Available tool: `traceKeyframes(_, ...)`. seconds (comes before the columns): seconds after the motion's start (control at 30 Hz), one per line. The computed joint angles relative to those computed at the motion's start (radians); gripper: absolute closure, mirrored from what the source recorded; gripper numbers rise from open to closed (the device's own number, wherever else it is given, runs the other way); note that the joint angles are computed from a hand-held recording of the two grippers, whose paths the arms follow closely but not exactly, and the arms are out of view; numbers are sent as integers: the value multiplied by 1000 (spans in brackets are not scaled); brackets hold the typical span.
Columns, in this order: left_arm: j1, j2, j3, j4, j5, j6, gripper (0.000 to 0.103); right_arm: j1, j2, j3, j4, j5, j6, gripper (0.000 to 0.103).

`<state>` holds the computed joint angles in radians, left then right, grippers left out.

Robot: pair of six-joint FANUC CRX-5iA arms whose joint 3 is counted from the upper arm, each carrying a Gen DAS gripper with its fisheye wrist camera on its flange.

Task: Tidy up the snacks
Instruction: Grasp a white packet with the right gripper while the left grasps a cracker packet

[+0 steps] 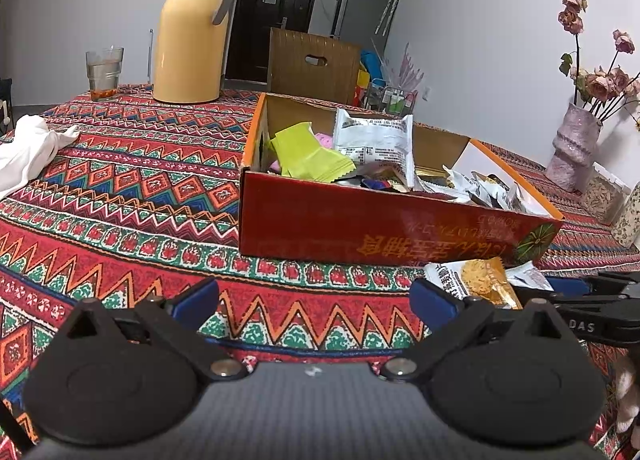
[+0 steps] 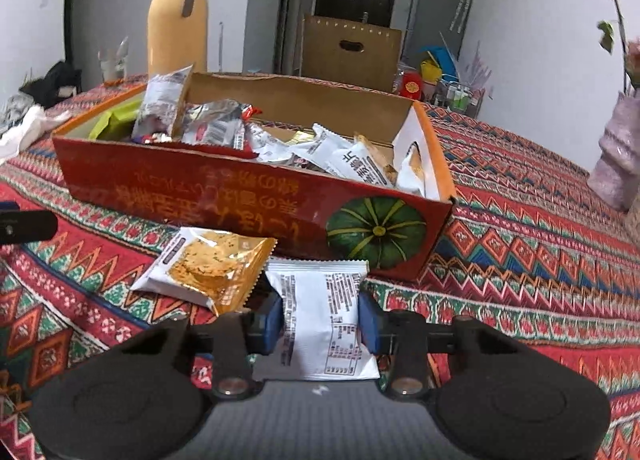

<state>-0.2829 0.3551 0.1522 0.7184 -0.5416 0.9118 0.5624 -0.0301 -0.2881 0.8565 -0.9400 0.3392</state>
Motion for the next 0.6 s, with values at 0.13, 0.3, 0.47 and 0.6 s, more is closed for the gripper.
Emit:
traceKeyframes(0.13, 1, 0, 0, -2, 0, 2, 0, 14, -44, -68, 87, 5, -135, 64)
traceKeyframes(0.3, -1, -2, 5, -27, 3, 21, 0, 27, -95, -134, 158, -31, -261, 64)
traceKeyframes(0.47, -3, -4, 14, -75, 5, 59, 0, 22, -132, -192, 199, -55, -378, 64)
traceKeyframes(0.6, -2, 8, 55, -144, -28, 120, 0, 17, -160, -234, 228, -56, -458, 64)
